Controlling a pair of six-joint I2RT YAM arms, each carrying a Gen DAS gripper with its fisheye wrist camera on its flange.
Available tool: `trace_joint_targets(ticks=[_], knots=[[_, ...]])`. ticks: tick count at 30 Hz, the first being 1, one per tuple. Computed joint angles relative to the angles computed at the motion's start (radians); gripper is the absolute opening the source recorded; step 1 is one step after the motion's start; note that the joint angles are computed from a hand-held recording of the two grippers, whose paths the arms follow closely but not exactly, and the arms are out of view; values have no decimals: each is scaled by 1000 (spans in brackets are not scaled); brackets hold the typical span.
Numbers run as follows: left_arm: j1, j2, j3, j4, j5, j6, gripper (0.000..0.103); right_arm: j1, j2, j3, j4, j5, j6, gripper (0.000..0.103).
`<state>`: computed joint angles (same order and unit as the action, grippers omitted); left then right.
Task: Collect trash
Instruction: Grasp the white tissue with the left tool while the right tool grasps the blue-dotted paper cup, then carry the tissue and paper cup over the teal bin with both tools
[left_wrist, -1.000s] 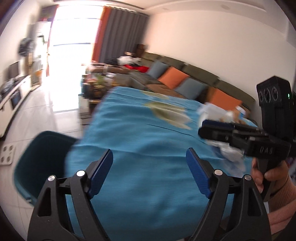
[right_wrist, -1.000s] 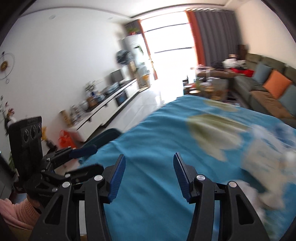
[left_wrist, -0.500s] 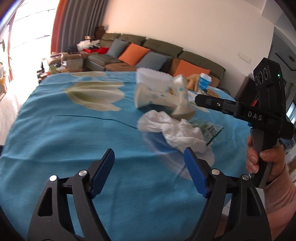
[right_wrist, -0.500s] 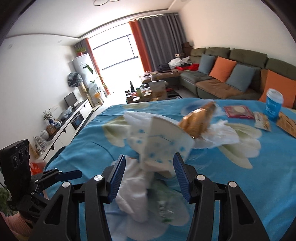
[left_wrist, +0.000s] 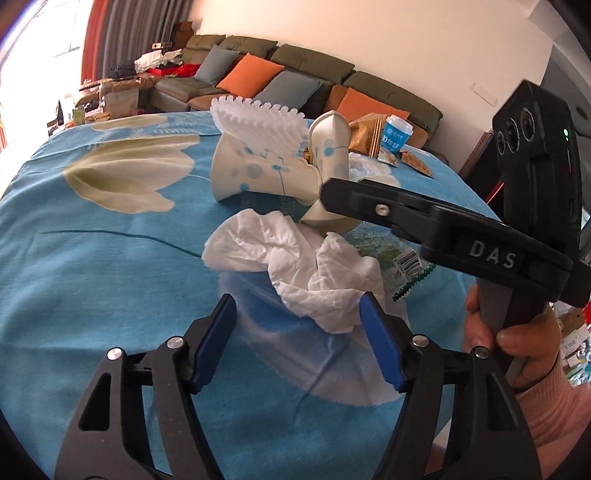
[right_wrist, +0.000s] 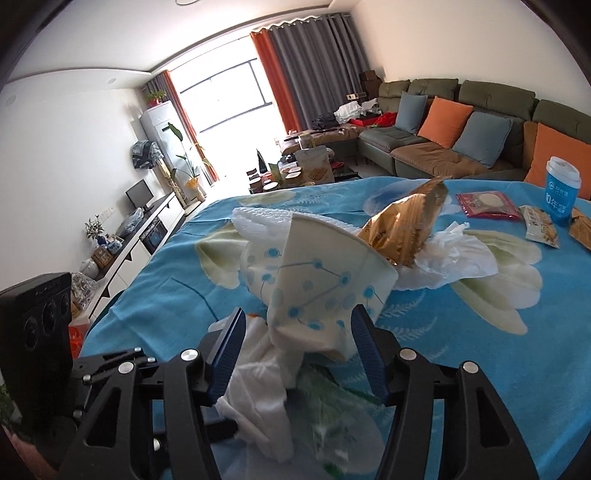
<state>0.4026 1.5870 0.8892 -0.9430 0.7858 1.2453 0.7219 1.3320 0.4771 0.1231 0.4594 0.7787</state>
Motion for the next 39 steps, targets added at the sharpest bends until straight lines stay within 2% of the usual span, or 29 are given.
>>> trace_joint_targets(ticks=[3, 5, 7, 11, 13, 18, 32, 39], knots=[[-30, 23, 20, -14, -3, -30, 56, -12, 39, 24, 5, -7, -2, 57], [-45, 44, 31, -19, -5, -41, 42, -13, 50, 33, -4, -4, 7, 56], [-54, 62, 44, -25, -4, -48, 33, -24, 43, 18, 6, -22, 18, 45], [-43, 109, 76, -50, 5, -25, 20, -27, 3, -22, 19, -25, 34, 38], [-32, 110, 73, -61, 9, -5, 18, -16, -25, -35, 10, -14, 34, 32], [5, 112, 79, -81, 25, 39, 15, 1, -76, -59, -1, -8, 38, 26], [207, 188, 239, -256, 62, 226, 15, 93, -261, -128, -38, 61, 65, 25], [305, 227, 316, -335, 67, 314, 15, 182, -263, -91, -55, 108, 49, 25]])
